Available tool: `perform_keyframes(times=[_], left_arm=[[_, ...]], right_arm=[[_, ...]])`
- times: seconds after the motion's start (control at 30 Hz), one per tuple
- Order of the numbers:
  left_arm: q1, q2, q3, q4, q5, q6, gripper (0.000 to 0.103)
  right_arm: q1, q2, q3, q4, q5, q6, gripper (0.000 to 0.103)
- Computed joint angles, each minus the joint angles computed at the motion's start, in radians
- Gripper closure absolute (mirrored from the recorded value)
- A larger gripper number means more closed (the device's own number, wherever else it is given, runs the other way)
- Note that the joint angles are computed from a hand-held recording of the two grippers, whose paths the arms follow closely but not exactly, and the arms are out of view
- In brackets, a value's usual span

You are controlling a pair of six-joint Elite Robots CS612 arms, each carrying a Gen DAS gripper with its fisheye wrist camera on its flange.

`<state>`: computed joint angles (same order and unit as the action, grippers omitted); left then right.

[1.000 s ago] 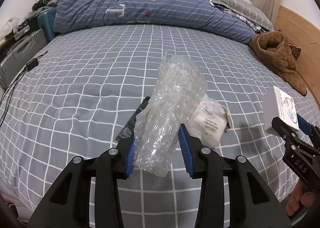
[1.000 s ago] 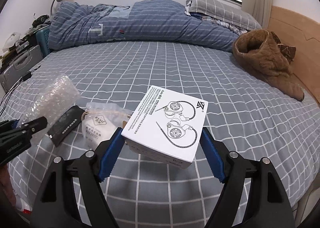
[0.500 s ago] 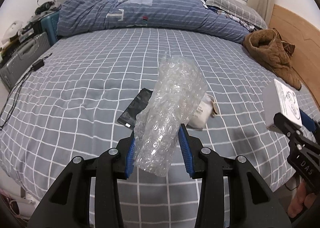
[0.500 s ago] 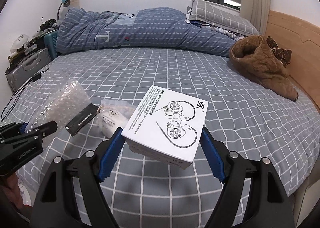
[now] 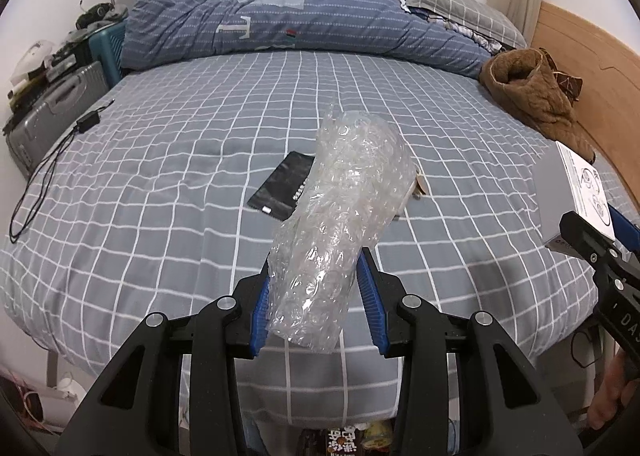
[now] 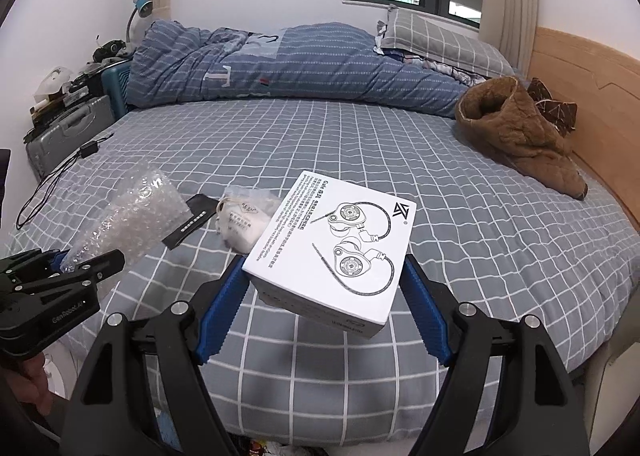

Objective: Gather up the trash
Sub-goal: 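Carry the bubble wrap and white box down over the black bin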

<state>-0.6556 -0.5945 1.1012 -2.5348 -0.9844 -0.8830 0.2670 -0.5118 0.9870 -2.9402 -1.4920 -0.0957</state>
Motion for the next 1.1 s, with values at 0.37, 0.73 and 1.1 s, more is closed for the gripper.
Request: perform_keyframes(times=[0.37, 0.73, 1.1], left_arm=[[-0.034, -0.045, 0.087, -0.029, 0.001, -0.036, 0.065], [-0.062, -0.083, 0.162, -0.044, -0.016, -0.085, 0.065], [-0.094, -0.121, 0.231, -0.054, -0.025, -0.137, 0.065]], right_arm=[[0.005, -0.070, 0.140, -0.051, 0.020, -0.017, 0.029], [0.002, -0.128, 0.258, -0.100, 0.038, -0.012, 0.029], [0.002, -0.183, 0.363, -0.134, 0.064, -0.015, 0.029]])
